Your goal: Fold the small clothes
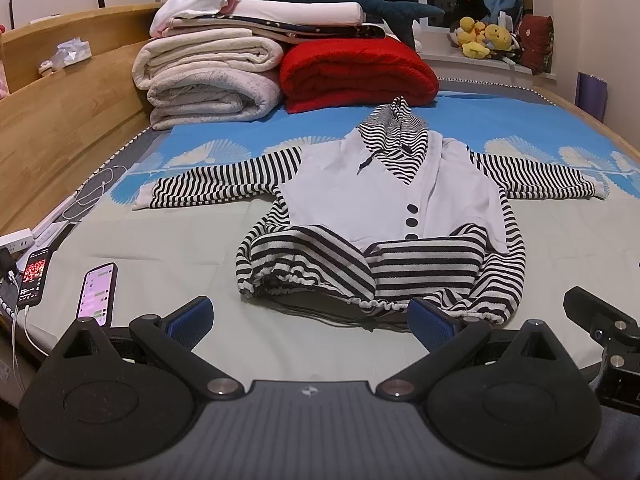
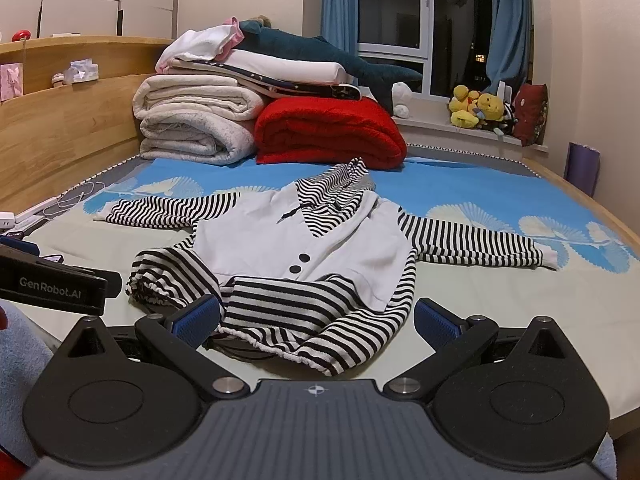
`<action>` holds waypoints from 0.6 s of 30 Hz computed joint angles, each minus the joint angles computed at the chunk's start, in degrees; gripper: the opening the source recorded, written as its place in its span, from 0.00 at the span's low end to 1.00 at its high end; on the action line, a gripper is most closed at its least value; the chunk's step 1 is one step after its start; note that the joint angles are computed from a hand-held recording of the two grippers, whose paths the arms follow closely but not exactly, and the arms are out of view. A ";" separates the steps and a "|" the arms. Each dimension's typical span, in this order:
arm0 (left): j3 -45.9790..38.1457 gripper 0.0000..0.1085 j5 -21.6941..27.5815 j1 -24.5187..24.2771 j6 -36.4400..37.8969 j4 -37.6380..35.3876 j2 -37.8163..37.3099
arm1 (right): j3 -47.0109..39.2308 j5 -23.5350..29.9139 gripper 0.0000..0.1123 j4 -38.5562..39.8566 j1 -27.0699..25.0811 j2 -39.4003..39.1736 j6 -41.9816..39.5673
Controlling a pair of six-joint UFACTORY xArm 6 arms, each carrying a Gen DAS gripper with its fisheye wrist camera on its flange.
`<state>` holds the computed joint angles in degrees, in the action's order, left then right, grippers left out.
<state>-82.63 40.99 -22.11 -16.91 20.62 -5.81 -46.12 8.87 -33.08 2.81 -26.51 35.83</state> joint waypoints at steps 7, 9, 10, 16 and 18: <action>-0.37 0.95 0.22 0.38 0.39 -0.43 0.81 | 0.28 -0.62 0.91 2.57 -0.19 0.80 -2.12; -0.68 0.95 0.05 0.87 0.27 -0.39 1.53 | 0.02 -0.46 0.91 6.92 -0.04 1.72 -6.21; -1.00 0.95 -0.02 1.20 0.08 -0.22 2.10 | -0.29 0.02 0.91 11.31 0.04 2.72 -9.55; -6.22 0.95 -1.80 4.78 -1.71 1.45 8.57 | -4.67 3.76 0.91 32.30 -1.88 9.43 -22.88; -9.37 0.95 -2.90 6.27 -1.63 0.39 11.96 | -7.57 5.61 0.91 34.55 -3.39 12.84 -23.13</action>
